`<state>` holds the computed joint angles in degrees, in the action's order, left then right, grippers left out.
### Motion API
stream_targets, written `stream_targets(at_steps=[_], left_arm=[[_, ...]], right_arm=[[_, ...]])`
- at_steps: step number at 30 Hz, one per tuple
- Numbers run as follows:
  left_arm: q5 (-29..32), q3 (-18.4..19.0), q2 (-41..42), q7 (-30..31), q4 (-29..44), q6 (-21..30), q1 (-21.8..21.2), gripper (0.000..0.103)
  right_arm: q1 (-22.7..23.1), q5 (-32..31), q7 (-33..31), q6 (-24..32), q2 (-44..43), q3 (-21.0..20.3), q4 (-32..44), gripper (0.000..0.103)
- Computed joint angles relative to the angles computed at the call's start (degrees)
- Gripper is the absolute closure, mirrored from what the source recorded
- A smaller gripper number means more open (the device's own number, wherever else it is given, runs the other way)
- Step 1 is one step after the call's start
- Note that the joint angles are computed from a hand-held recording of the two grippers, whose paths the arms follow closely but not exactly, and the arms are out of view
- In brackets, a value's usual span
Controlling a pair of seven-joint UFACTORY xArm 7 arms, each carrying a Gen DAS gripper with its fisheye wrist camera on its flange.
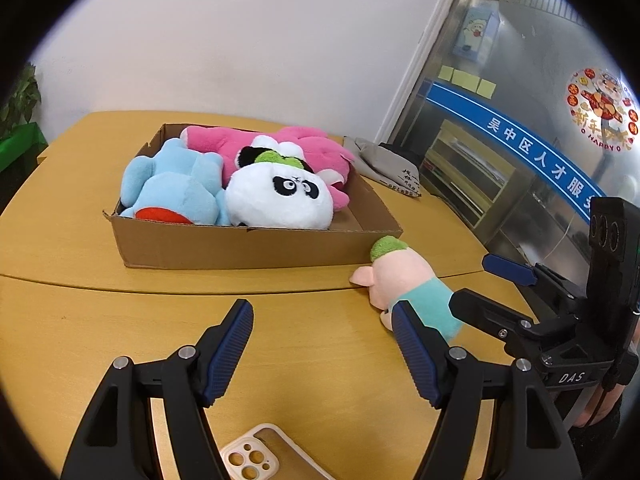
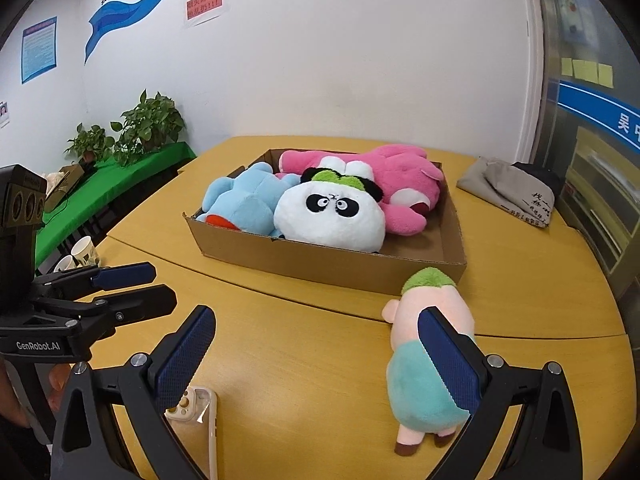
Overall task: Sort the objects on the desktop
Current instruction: 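Open both tools, withdraw, and move to the pink-and-teal pig plush, then close both tools on the pig plush and lift it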
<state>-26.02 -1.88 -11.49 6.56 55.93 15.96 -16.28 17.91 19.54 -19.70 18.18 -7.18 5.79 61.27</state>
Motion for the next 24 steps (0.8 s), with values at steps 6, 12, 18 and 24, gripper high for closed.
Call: stream_targets(at_steps=[6, 12, 18, 24], left_arm=[[-1.9, -1.2, 5.0, 0.6, 3.7, 0.0, -1.4, 0.031], [-5.3, -3.9, 13.8, 2.7, 12.3, 4.0, 0.4, 0.031], [-5.8, -7.7, 25.8, 4.5, 25.3, 10.3, 3.4, 0.031], [-2.2, -10.1, 40.7, 0.9, 42.5, 18.2, 4.6, 0.031]], right_arm=[[0.5, 6.1, -6.3, 0.5, -1.7, -2.8, -2.9, 0.000], [-2.0, 12.0, -10.8, 1.5, -0.3, -5.2, -3.2, 0.000], [-5.4, 14.5, -13.9, -0.1, 2.8, -5.4, -3.1, 0.000], [-10.9, 20.2, -16.5, 10.2, 12.5, -3.9, 4.0, 0.007]])
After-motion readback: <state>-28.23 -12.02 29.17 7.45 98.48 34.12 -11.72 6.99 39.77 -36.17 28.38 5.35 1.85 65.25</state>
